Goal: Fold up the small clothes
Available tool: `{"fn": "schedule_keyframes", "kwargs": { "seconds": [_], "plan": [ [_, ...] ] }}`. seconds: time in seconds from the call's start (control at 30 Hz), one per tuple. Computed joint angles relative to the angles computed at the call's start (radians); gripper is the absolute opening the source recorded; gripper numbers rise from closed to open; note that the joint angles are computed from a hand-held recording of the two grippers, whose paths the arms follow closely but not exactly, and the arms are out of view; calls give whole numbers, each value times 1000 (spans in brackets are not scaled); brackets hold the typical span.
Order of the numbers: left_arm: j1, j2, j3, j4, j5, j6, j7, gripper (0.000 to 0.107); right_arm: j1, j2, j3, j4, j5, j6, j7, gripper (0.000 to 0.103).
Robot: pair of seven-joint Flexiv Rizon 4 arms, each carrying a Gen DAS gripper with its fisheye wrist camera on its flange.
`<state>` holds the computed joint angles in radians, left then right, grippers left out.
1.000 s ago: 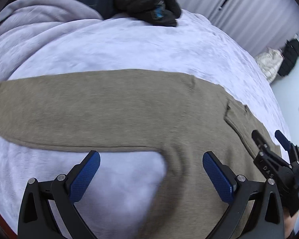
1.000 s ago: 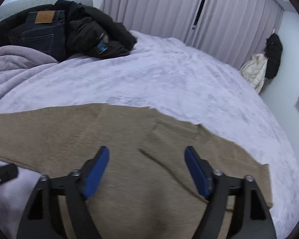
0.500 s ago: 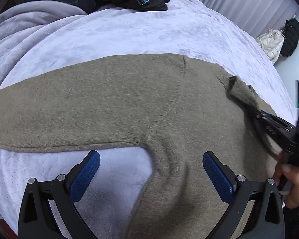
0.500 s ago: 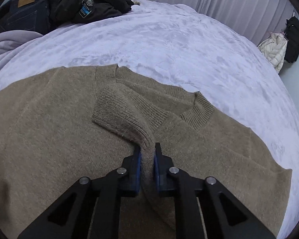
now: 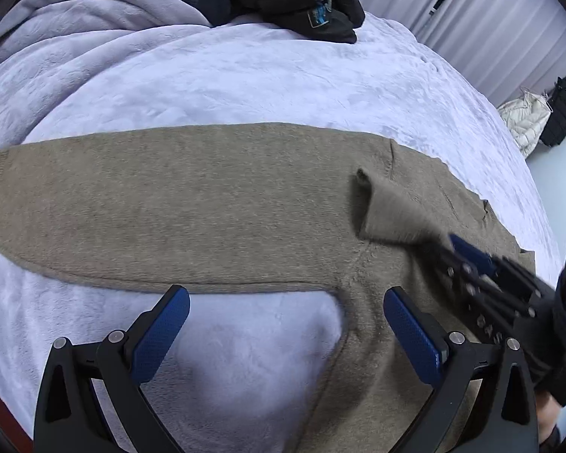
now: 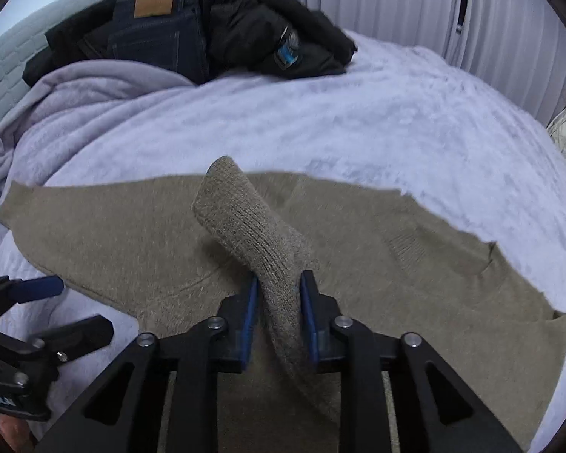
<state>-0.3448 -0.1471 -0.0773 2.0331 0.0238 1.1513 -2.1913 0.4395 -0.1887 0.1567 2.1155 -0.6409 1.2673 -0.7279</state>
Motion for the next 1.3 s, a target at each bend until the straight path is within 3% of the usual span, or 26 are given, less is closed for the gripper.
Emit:
{"fn": "schedule_keyframes", "kwargs": {
  "seconds": [0.07, 0.13, 0.2, 0.27, 0.37, 0.4, 0.47, 0.5, 0.57, 0.63, 0.7, 0.8, 0.87, 0.9, 0.93, 0.97, 1.03, 1.1, 1.2, 1.3],
  "plan": [
    [-2, 1, 0, -10, 10, -4, -7, 103, -5, 29, -19, 44, -44, 27, 47, 49],
    [-8, -10, -6, -44, 19, -9, -7, 103, -32, 95, -54, 124, -168, 88, 168, 61],
    [-21, -38, -22, -101, 33, -17, 13, 103, -110, 165, -80, 205, -270, 183, 282, 66],
    [-59, -84, -16, -167, 27, -17, 75, 103, -177, 212, -82, 261, -226, 190, 290, 67],
    [-104, -185, -15, -341, 141, -158, 61, 103, -251, 247, -90, 315, -50, 126, 209, 67],
    [-115, -223, -16, -390, 142, -206, 77, 103, -294, 256, -95, 330, -88, 91, 235, 65],
    [-137, -277, -5, -462, 144, -287, 86, 103, -411, 277, -106, 372, -243, 90, 325, 51],
    [-150, -291, 6, -483, 150, -315, 75, 103, -438, 289, -116, 391, -230, 122, 332, 51],
    [-153, -294, 11, -478, 137, -310, 67, 103, -467, 340, -96, 399, -175, 63, 330, 54],
    [-163, -293, 19, -482, 139, -317, 52, 103, -547, 401, -71, 432, -270, 116, 363, 55],
    [-184, -296, 31, -503, 175, -329, 45, 103, -550, 457, -54, 468, -240, 154, 269, 58],
    [-207, -328, 31, -563, 206, -371, 46, 103, -551, 493, 11, 493, -259, 130, 137, 64],
    [-218, -358, 26, -604, 209, -399, 62, 103, -620, 479, 68, 485, -470, 91, 203, 65],
    [-224, -373, 27, -625, 211, -417, 68, 103, -641, 472, 93, 471, -537, 0, 243, 65],
    [-232, -382, 32, -636, 217, -436, 67, 103, -658, 459, 84, 470, -538, -27, 272, 65],
    [-237, -389, 36, -645, 220, -450, 66, 103, -653, 447, 43, 483, -474, 12, 305, 67],
    [-240, -387, 39, -638, 221, -448, 64, 103, -577, 447, -74, 536, -193, 181, 206, 68],
    [-243, -381, 41, -634, 225, -446, 64, 103, -489, 477, -107, 550, -26, 161, 62, 69],
    [-244, -373, 41, -633, 229, -419, 58, 103, -493, 539, -64, 553, 22, 122, 10, 70],
    [-248, -395, 34, -659, 223, -418, 60, 103, -635, 562, 31, 559, -47, 254, 106, 70]
  ]
}}
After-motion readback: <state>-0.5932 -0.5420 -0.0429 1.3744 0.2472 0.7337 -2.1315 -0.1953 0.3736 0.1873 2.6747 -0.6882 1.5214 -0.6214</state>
